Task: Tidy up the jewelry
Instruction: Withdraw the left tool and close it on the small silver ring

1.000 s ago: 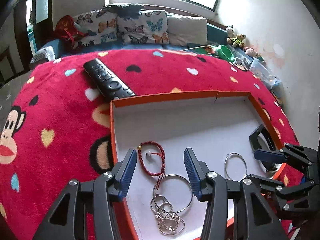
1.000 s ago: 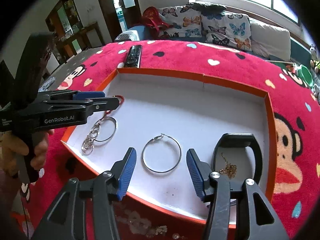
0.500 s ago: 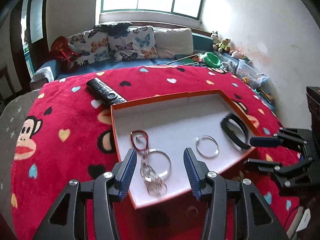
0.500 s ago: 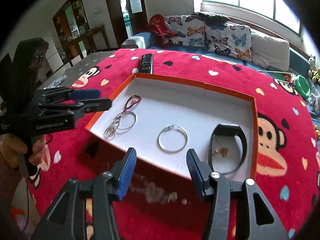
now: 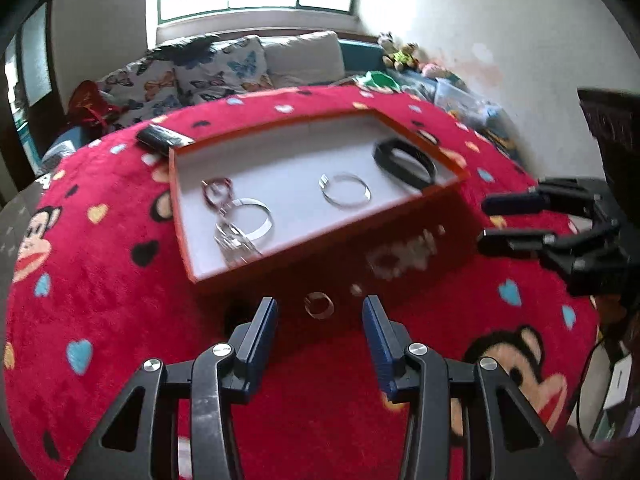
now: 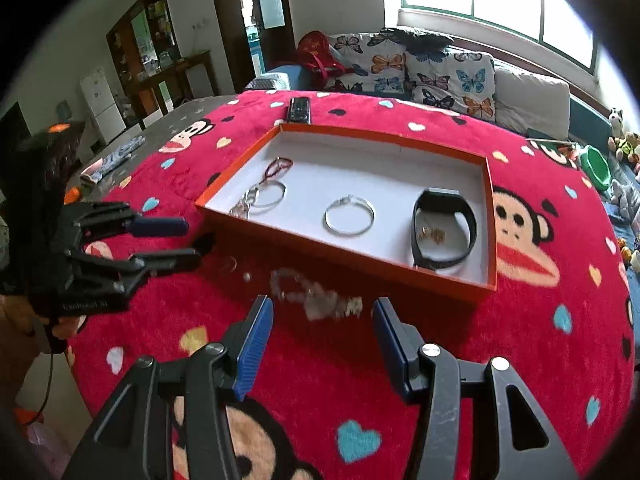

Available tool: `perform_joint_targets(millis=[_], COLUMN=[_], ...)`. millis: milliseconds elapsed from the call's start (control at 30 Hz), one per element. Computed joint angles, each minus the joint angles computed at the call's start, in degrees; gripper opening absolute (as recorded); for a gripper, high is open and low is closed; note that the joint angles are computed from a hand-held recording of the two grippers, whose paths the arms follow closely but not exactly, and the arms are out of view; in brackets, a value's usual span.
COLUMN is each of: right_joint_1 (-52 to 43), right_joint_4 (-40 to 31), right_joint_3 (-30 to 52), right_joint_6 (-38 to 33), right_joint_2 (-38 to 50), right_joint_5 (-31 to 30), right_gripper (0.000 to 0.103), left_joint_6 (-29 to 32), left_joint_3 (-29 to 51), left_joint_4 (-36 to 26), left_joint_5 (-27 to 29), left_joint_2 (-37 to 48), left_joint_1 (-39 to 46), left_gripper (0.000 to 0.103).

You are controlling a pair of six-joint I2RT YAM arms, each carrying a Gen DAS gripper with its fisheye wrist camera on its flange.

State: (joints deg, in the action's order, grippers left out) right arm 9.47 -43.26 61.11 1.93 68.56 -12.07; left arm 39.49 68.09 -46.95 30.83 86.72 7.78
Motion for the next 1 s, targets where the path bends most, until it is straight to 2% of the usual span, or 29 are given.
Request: perform_joint_targets(millis=[300, 500, 767, 933, 1000], right_joint_1=[-2.0, -3.1, -3.9, -4.1, -4.1], right_joint_4=[0.8, 1.3, 1.9, 1.8, 2.0], right_joint_3=[-4.0, -4.8, -5.5, -5.6, -5.6], right_joint_6=[1.6, 1.6, 1.7, 1.6, 1.6], right_joint_2=[-2.1, -2.2, -1.5, -1.3, -1.3], right_joint_5=[-2.1, -3.1, -3.6, -3.8, -3.7], right_gripper=[0.057, 0.057, 0.057, 0.057, 0.057], left_joint_6=[1.5, 2.9, 3.5, 5.4, 6.6], left_joint_3=[-1.4, 2.2, 2.9, 3.8, 3.4], left_joint_4=[4.8, 4.6, 6.0, 4.4, 4.0], left_joint_5=[-2.0, -1.2, 0.5, 1.9, 2.0], left_joint_2=[3.9, 8.8, 11.5, 12.2, 11.6], left_joint_1=[-3.8, -4.6, -4.9, -4.5, -4.3], left_gripper=[0.047, 0.047, 0.047, 0.042, 0.036])
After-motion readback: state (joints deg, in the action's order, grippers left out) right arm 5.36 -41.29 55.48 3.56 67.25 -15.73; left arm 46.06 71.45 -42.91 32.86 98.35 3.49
